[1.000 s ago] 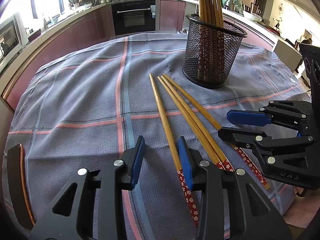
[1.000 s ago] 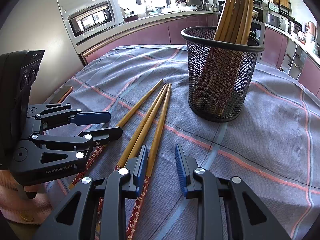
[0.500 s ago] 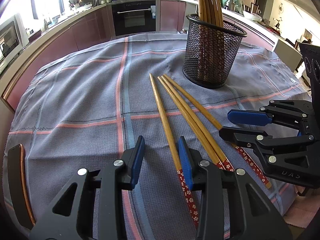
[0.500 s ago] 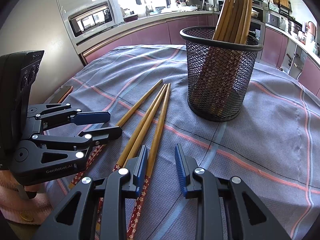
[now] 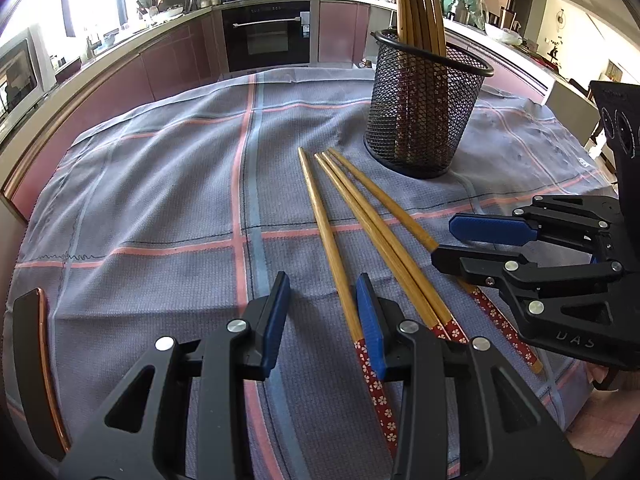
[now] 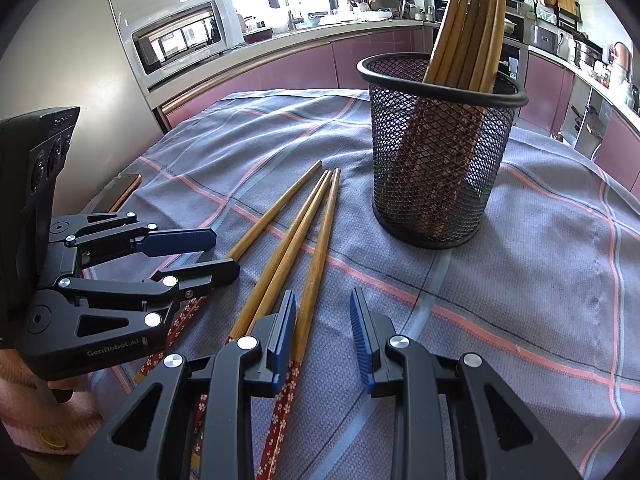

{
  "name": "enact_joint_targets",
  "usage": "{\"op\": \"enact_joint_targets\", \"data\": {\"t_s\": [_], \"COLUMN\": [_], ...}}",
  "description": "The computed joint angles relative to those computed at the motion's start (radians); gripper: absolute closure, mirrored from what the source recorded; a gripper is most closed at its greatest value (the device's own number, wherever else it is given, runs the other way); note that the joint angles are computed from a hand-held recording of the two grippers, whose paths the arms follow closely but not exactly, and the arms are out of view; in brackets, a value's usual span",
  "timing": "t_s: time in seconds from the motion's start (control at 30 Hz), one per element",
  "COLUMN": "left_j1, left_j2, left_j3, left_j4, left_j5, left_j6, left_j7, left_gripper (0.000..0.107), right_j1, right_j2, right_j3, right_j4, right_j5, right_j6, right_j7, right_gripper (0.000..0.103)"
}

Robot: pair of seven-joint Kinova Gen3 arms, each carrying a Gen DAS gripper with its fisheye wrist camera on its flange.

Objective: Organize utensils
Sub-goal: 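Move both tools back down to the remaining chopsticks on the cloth, then grasp one chopstick with the left tool while the right tool grasps another, lift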

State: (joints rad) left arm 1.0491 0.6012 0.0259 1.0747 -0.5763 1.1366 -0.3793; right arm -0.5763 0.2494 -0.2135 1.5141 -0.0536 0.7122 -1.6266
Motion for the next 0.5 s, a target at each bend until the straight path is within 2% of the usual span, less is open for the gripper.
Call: {"op": "enact_joint_targets", "data": {"t_s": [0.23,0.33,0.5], "left_j1": [-0.033,-0.039,-0.038], "left_j2": [0.007,0.02,0.033], "left_j3": [0.004,-0.001,-0.012], "left_j4": [-0.02,-0.045,-0.07], "left_j5": [0.026,0.034,0.042], "left_j6": [-0.02,-0.005,0.004], "left_j7": [-0.034,-0.051,-0.058], "left_gripper": [0.073,0.078,0.085], "right_j1": [-0.038,-0.061,-0.06], "right_j2": [0.047,0.055,0.062], "right_j3": [0.016,0.026,0.027], "right_j4": [-0.064,-0.077,-0.084], "right_j5": [0.052,0.087,0.098], "right_j6": [0.025,0.03,0.031], "right_j7": [-0.027,-0.051,-0.069], "right_gripper": [0.076,0.077,0.09]}}
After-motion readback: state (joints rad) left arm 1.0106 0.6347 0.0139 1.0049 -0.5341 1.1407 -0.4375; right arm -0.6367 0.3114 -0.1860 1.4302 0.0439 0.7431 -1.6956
